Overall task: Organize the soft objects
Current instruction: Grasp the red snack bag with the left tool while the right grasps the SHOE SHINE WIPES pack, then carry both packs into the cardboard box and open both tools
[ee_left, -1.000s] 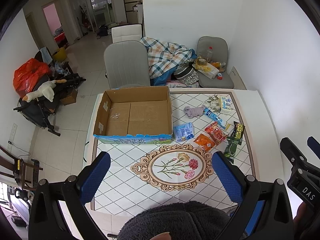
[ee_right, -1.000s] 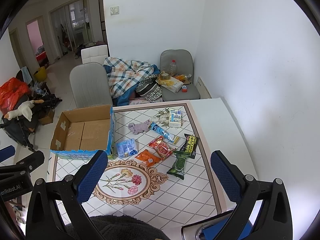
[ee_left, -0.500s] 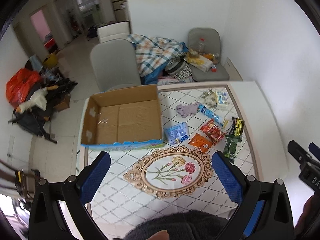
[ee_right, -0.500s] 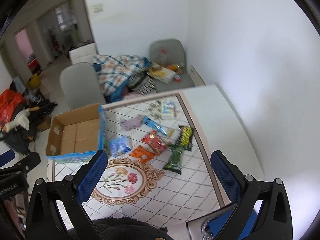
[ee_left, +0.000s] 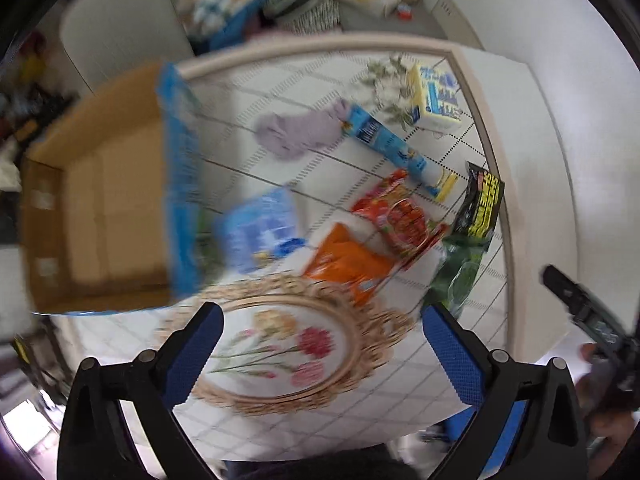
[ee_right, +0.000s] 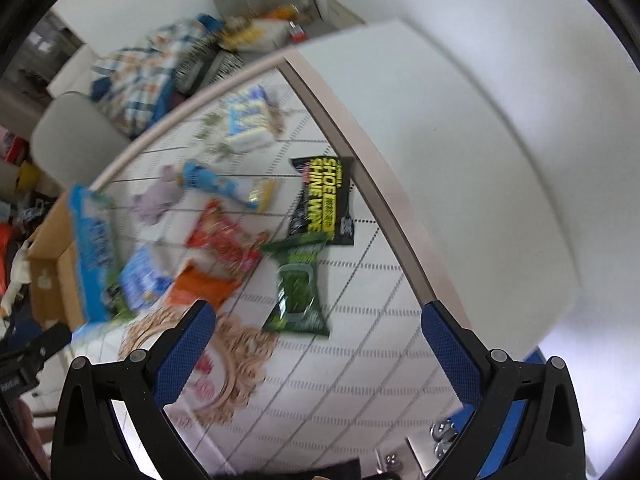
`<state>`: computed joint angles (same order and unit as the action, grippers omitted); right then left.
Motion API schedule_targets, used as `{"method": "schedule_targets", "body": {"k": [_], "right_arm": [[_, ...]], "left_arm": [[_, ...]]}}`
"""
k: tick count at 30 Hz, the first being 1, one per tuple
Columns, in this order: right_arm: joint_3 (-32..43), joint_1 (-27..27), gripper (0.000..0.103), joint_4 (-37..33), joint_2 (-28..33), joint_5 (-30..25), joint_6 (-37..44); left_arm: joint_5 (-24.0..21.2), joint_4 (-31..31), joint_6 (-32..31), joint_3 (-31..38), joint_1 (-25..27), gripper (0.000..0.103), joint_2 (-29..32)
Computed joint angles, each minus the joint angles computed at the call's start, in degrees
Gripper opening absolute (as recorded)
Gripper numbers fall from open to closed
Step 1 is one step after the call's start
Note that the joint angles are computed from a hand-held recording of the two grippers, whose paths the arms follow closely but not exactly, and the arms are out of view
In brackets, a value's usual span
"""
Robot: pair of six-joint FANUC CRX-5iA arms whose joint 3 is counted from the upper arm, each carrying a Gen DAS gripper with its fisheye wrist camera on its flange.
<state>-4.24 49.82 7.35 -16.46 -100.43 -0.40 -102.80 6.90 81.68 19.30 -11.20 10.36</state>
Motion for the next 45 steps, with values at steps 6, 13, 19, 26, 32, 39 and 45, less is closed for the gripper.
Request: {"method": "schedule_targets", "body": {"k": [6, 13, 19, 26, 32, 39, 45], "right_arm": [[-6.7, -18.6, 0.098, -9.4, 4.7, 12.8, 12.6], [-9.2, -25.4, 0.078, -15.4, 9.7, 18.4, 18.9], [-9.8, -26.7, 0.062, -18.9, 10.9, 16.6, 24.6], [-10.6, -26.1, 0.071, -17.2, 11.5, 19.3, 26.2], [-10.7, -25.6, 0.069, -16.5, 14.9, 21.3, 23.0], [-10.8, -22.5, 0.05, -15.2, 13.6, 21.3, 20.0], [-11.1, -20.0, 0.047, -12.7, 9.1, 21.2, 16.3]], "left_arm": [[-1.5, 7.5, 10.4, 0.2, -2.3, 0.074, 11.0], [-1.1, 13.0, 17.8, -2.3, -4.0, 0.075, 17.7], [-0.9, 12.6, 17.3, -0.8, -5.7, 0.075, 19.8], [-1.5, 9.0, 15.4, 4.7, -8.3, 0.069, 21.3], [0.0, 7.0, 14.4, 5.0, -9.2, 0.049, 22.7], [2.3, 0.4, 9.2, 5.8, -12.4, 0.042, 18.5], [4.9, 0.4, 4.4, 4.8, -12.2, 0.042, 13.2]]}}
